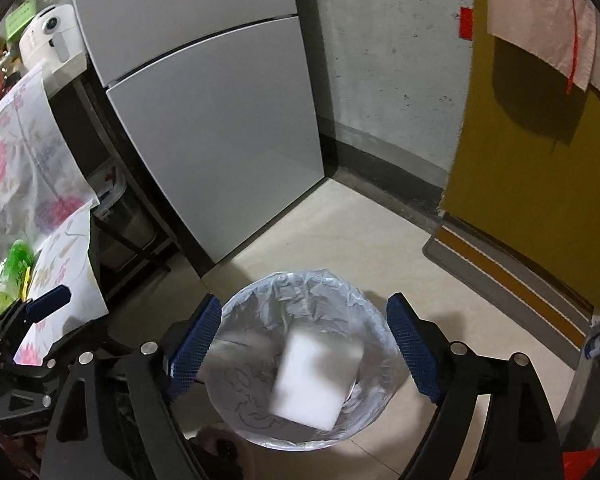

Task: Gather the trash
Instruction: 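Carry sponge and milk carton to the trash bin and release both, then return both tools over the chair seat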

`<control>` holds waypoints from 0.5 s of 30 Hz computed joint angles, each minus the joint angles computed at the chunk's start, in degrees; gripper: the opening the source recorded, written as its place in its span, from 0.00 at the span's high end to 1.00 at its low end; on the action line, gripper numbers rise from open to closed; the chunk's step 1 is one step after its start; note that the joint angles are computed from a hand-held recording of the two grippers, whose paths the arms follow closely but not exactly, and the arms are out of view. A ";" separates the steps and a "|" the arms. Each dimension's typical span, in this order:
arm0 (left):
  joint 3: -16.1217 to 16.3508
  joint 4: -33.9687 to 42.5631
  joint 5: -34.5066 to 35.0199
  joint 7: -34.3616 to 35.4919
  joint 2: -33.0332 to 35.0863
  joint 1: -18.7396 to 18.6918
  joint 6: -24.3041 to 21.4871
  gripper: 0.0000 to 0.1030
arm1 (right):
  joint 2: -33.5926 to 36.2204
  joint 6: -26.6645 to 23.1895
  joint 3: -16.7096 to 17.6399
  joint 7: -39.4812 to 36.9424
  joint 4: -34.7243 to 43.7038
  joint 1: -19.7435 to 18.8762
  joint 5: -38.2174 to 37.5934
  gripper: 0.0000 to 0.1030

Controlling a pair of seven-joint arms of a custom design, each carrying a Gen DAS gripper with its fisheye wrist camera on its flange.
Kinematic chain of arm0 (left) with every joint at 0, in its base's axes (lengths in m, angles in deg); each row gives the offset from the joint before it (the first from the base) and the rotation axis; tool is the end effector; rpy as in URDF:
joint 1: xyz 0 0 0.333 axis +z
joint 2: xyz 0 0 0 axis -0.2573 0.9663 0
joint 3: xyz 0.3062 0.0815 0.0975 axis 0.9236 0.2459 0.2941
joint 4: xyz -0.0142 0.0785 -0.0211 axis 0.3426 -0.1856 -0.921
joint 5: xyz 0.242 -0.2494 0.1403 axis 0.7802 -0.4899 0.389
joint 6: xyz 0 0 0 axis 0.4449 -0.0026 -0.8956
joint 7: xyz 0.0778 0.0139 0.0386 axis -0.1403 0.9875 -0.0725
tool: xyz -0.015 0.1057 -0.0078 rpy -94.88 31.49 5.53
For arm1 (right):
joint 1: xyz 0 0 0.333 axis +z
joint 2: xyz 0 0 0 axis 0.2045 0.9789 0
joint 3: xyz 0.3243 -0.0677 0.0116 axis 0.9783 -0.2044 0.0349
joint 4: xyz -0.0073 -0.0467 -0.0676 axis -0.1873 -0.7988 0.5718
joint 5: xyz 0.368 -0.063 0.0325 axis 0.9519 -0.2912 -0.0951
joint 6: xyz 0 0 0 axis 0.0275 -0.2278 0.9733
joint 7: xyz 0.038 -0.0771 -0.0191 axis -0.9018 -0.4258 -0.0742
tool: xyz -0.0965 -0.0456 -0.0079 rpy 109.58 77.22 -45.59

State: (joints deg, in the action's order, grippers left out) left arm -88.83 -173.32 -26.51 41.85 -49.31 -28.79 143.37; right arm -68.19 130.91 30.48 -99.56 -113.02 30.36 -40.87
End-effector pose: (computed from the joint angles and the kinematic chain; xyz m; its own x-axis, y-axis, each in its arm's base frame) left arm 0.5319 -0.2439 0.3004 -0.3619 -0.9265 0.1032 -0.7152 0.2049 -0.6683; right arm 0.5218 0.2120 0.2931 -0.1038 -0.9868 -0.1244 -0.7805 0.1584 -0.6048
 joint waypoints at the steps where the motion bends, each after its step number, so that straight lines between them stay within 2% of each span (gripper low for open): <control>1: -0.22 -0.76 -0.08 -0.30 -0.53 0.54 0.80 0.12 | -0.46 -0.08 -0.12 0.69 -0.09 0.25 -0.82 0.18; 2: -0.14 -1.44 -0.24 -0.53 -1.08 0.71 1.37 0.12 | -0.90 -0.24 -0.01 1.20 -0.18 0.40 -1.49 0.18; 5: 2.88 -3.42 -2.65 -0.25 -2.88 -1.61 3.26 0.12 | -1.93 -0.69 1.04 1.35 -0.08 0.52 -2.45 0.18; 9: 4.81 -7.90 -5.78 0.13 -6.36 -2.17 5.80 0.12 | -3.51 -1.67 2.83 3.18 0.91 1.68 -5.47 0.20; 15: 8.77 -15.78 -17.07 5.89 -13.34 -4.43 8.72 0.12 | -2.51 -1.85 6.17 0.95 6.31 4.36 -6.37 0.29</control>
State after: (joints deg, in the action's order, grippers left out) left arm -80.06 -189.09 -43.58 47.74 -62.65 -33.22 152.09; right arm -70.71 129.06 36.65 -98.60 -106.71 34.73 -47.23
